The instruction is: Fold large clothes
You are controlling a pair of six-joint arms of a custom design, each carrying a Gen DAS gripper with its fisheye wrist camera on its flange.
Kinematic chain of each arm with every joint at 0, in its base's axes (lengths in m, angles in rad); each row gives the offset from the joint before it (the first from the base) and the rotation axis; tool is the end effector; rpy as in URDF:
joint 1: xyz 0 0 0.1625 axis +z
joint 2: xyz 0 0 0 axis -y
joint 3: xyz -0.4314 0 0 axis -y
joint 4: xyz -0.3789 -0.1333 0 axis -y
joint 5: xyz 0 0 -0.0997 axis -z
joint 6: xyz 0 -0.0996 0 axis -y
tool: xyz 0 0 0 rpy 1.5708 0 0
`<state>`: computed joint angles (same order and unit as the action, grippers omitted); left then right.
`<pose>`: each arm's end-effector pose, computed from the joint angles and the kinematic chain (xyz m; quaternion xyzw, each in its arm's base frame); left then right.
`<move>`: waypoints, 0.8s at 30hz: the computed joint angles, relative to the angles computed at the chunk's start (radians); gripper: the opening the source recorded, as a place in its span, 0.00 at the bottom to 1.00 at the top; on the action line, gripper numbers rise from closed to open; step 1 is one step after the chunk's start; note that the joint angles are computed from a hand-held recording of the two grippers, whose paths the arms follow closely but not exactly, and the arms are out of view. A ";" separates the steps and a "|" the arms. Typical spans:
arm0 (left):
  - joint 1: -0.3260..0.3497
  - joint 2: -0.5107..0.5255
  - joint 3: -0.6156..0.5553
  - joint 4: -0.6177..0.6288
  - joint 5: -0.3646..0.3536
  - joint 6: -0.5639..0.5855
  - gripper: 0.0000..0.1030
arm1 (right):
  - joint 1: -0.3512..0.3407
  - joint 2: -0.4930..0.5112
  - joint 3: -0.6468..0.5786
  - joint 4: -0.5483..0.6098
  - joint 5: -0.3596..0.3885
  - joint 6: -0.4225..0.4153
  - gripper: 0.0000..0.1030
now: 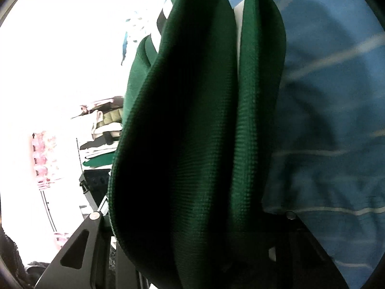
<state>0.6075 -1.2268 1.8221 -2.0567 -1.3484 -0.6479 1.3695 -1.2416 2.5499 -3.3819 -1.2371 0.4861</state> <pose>-0.3611 -0.4401 0.2487 0.1618 0.9791 -0.0423 0.1159 0.0885 -0.3962 0.1704 0.2829 0.9132 -0.2200 0.1940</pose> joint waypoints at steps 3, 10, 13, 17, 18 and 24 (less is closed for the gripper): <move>0.032 -0.014 -0.040 0.004 0.000 0.040 0.67 | 0.082 0.050 -0.090 0.014 -0.053 0.048 0.41; 0.146 0.044 -0.253 0.069 -0.009 0.183 0.67 | 0.231 0.151 -0.322 0.119 -0.173 0.091 0.40; 0.205 0.122 -0.408 0.115 -0.006 0.261 0.67 | 0.271 0.233 -0.493 0.198 -0.214 0.092 0.40; 0.281 0.275 -0.661 0.169 0.022 0.371 0.67 | 0.281 0.350 -0.721 0.301 -0.232 0.065 0.40; 0.294 0.311 -0.715 0.179 0.030 0.390 0.67 | 0.277 0.391 -0.806 0.348 -0.229 0.045 0.40; 0.387 0.581 -1.110 0.242 0.056 0.484 0.67 | 0.214 0.591 -1.214 0.586 -0.181 -0.065 0.40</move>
